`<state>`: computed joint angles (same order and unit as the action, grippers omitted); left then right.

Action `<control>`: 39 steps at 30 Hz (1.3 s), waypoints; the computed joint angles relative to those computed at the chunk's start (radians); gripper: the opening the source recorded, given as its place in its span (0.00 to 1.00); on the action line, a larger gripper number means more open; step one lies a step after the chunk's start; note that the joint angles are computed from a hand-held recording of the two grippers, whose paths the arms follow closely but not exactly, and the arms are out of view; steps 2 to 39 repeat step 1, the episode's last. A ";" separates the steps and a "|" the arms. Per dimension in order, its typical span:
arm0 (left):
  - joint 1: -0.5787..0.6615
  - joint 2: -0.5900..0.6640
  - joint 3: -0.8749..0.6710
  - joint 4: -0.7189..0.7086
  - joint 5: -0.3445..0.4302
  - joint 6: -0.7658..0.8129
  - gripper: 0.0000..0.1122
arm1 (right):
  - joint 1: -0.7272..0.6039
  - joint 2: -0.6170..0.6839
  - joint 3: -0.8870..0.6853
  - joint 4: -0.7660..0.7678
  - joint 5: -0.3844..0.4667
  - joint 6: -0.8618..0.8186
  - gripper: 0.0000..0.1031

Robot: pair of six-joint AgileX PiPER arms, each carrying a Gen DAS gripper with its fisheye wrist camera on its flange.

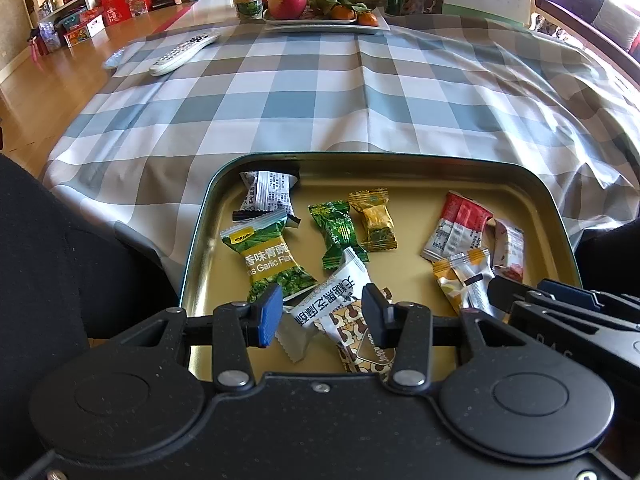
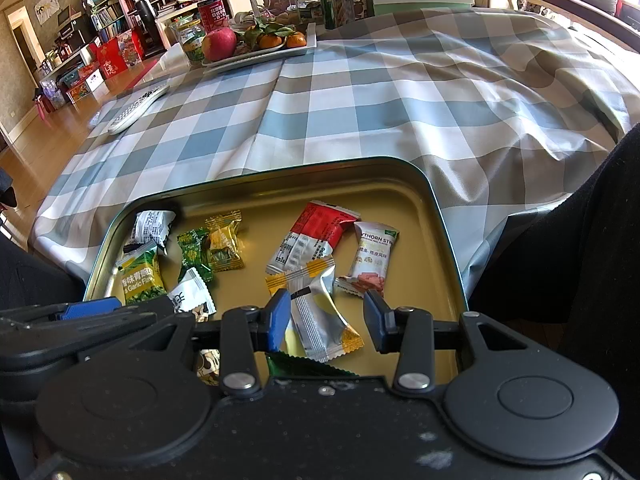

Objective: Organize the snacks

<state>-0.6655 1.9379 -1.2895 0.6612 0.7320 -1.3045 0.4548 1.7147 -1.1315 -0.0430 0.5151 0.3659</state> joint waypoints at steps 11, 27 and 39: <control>-0.001 0.000 -0.001 -0.001 0.000 -0.001 0.47 | 0.000 0.000 0.000 0.000 0.000 0.000 0.42; -0.001 0.000 -0.001 -0.001 0.000 -0.001 0.47 | 0.000 0.000 0.000 0.000 0.000 0.000 0.42; -0.001 0.000 -0.001 -0.001 0.000 -0.001 0.47 | 0.000 0.000 0.000 0.000 0.000 0.000 0.42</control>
